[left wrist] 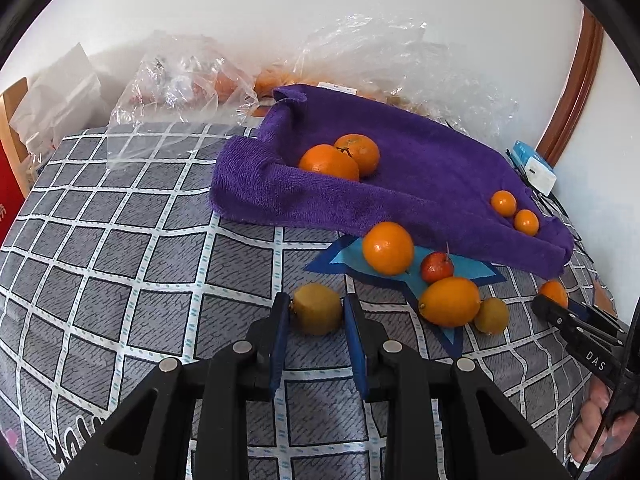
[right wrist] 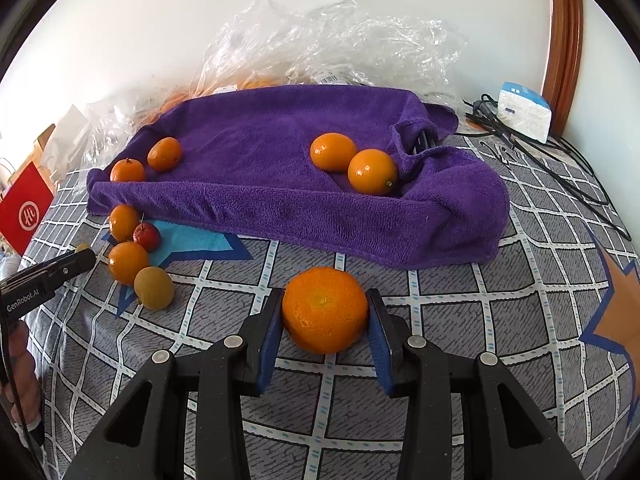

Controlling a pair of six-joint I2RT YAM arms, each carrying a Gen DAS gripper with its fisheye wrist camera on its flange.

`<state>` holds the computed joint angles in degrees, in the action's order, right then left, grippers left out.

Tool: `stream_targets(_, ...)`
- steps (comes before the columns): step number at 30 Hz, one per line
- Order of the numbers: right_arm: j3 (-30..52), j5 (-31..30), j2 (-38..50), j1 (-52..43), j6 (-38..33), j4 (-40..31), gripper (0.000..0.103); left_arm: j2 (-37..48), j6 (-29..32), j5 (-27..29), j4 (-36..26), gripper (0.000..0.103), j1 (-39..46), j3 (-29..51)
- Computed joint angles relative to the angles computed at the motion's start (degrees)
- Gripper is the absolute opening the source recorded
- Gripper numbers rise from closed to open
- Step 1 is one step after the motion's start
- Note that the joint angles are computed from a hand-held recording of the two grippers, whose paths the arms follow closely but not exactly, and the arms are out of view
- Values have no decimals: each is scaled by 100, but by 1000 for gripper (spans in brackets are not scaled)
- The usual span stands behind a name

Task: Organize fruits
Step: 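Lift the large orange with the right tool while the left tool grasps a small yellow-green fruit, then carry both held fruits onto the purple towel and open both tools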

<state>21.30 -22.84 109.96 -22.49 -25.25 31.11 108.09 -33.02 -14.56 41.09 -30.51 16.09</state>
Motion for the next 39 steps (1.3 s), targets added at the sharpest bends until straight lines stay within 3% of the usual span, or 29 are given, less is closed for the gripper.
stream_targets(10, 45, -38, 50, -21, -31, -39, 40, 75, -118, 52, 162, 26, 15, -33)
stream_targets(14, 14, -27, 55, -6, -6, 25, 40, 338, -157, 627, 1235, 24, 377, -404)
stream_targets(18, 27, -143, 52, -70, 30, -1, 40, 384, -237, 512, 1711, 24, 313, -606)
stream_targets(25, -27, -267, 6, -153, 6, 63, 40, 284, -267, 269, 1981, 24, 129, -755)
stream_targets(34, 68, -476, -276, -325, -31, -466, 40, 179, -156, 124, 2405, 24, 16, -982)
stream_targets(39, -31, -505, -983, -299, -5, -929, 40, -165, -260, 67, 1908, 24, 50, -937)
